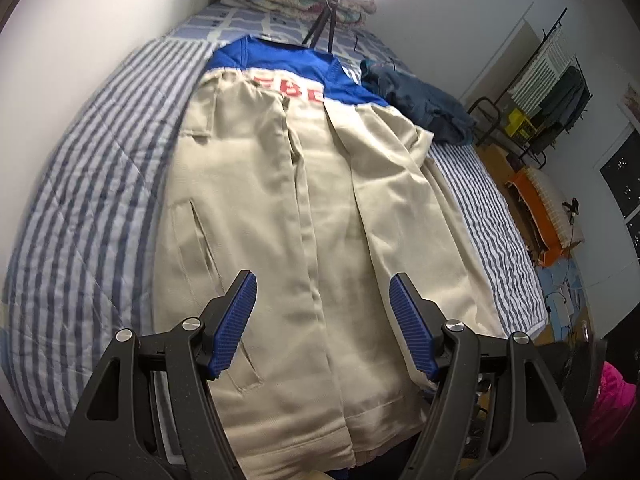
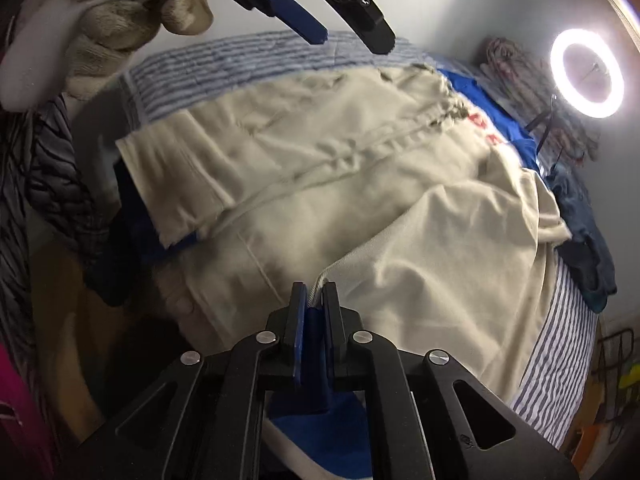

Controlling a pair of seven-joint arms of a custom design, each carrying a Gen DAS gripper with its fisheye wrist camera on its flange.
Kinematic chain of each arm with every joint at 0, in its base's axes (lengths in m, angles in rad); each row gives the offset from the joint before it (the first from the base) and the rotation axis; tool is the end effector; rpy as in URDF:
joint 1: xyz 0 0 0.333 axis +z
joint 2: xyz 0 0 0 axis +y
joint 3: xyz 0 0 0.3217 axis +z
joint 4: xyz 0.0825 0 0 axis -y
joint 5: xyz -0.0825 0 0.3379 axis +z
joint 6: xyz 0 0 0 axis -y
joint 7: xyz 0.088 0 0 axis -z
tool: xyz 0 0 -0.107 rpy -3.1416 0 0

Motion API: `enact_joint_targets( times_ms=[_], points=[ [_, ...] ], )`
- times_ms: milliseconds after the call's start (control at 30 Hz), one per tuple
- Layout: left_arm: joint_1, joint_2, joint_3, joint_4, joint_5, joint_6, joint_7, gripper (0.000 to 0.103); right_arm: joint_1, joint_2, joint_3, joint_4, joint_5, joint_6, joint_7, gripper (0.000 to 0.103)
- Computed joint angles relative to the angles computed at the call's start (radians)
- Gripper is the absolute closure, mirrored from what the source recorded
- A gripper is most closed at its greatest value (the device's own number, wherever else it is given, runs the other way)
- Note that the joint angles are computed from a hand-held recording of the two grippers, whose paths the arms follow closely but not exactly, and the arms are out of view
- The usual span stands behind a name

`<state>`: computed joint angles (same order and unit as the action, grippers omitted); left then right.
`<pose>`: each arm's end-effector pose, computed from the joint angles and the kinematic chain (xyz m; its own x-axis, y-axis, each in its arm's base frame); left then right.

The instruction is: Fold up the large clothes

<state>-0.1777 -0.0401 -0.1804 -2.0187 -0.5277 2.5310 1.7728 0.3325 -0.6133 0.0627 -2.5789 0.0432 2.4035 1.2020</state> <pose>0.5100 -0.1867 0.5529 -0.2947 -0.8846 0.3614 -0.8580 0.0784 -0.5077 0.3229 0.1384 0.5297 0.6398 -0.7539 0.1491 -0.6598 -0.6384 -0.3963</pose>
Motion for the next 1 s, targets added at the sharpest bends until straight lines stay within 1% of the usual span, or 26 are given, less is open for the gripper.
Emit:
enact_joint_targets(
  times_ms=[33, 100, 133, 167, 200, 267, 333, 433, 467, 567, 633, 700, 800, 867, 933, 1000],
  points=[
    [-0.002, 0.000, -0.001, -0.004, -0.006, -0.005, 0.005, 0.032, 0.007, -0.005, -0.024, 0.007, 0.027, -0.023, -0.007, 0.093],
    [-0.012, -0.007, -0.008, -0.017, -0.023, -0.018, 0.025, 0.032, 0.020, -0.021, -0.094, 0.034, 0.114, -0.088, -0.032, 0.089],
    [-0.016, -0.008, -0.009, -0.018, -0.029, -0.024, 0.031, 0.032, 0.020, -0.034, -0.134, 0.052, 0.167, -0.129, -0.044, 0.080],
    [-0.022, -0.012, -0.012, -0.024, -0.045, -0.035, 0.043, 0.032, 0.009, -0.045, -0.157, 0.060, 0.206, -0.142, -0.054, 0.070],
    [-0.032, -0.017, -0.015, -0.034, -0.081, -0.052, 0.065, 0.032, -0.006, -0.059, -0.174, 0.064, 0.236, -0.147, -0.061, 0.066],
    [-0.044, -0.019, -0.019, -0.046, -0.115, -0.077, 0.080, 0.032, -0.048, -0.066, -0.210, 0.086, 0.279, -0.151, -0.075, 0.065],
    [-0.060, -0.018, -0.025, -0.063, -0.161, -0.106, 0.089, 0.032, -0.101, -0.050, -0.227, 0.114, 0.298, -0.140, -0.071, 0.065],
    [-0.071, -0.008, -0.031, -0.081, -0.213, -0.137, 0.079, 0.032, -0.178, 0.013, -0.265, 0.167, 0.333, -0.109, -0.048, 0.065],
    [-0.075, -0.005, -0.035, -0.088, -0.215, -0.136, 0.072, 0.032, -0.194, 0.033, -0.270, 0.181, 0.343, -0.104, -0.044, 0.065],
    [-0.084, 0.008, -0.046, -0.100, -0.188, -0.121, 0.033, 0.032, -0.234, 0.141, -0.305, 0.258, 0.389, -0.098, -0.047, 0.065],
    [-0.091, 0.018, -0.055, -0.106, -0.155, -0.104, 0.006, 0.032, -0.255, 0.224, -0.318, 0.315, 0.434, -0.089, -0.057, 0.065],
    [-0.094, 0.022, -0.057, -0.108, -0.148, -0.093, 0.006, 0.032, -0.269, 0.308, -0.329, 0.380, 0.489, -0.104, -0.073, 0.065],
    [-0.097, 0.036, -0.059, -0.094, -0.149, -0.100, 0.020, 0.032, -0.296, 0.414, -0.313, 0.456, 0.547, -0.090, -0.082, 0.065],
    [-0.097, 0.047, -0.062, -0.083, -0.147, -0.105, 0.030, 0.043, -0.314, 0.494, -0.306, 0.518, 0.612, -0.107, -0.077, 0.063],
    [-0.096, 0.067, -0.064, -0.063, -0.121, -0.129, 0.034, 0.079, -0.335, 0.573, -0.283, 0.581, 0.636, -0.101, -0.052, 0.063],
    [-0.089, 0.079, -0.064, -0.056, -0.137, -0.146, 0.046, 0.086, -0.354, 0.644, -0.253, 0.635, 0.614, -0.078, -0.010, 0.063]
  ],
)
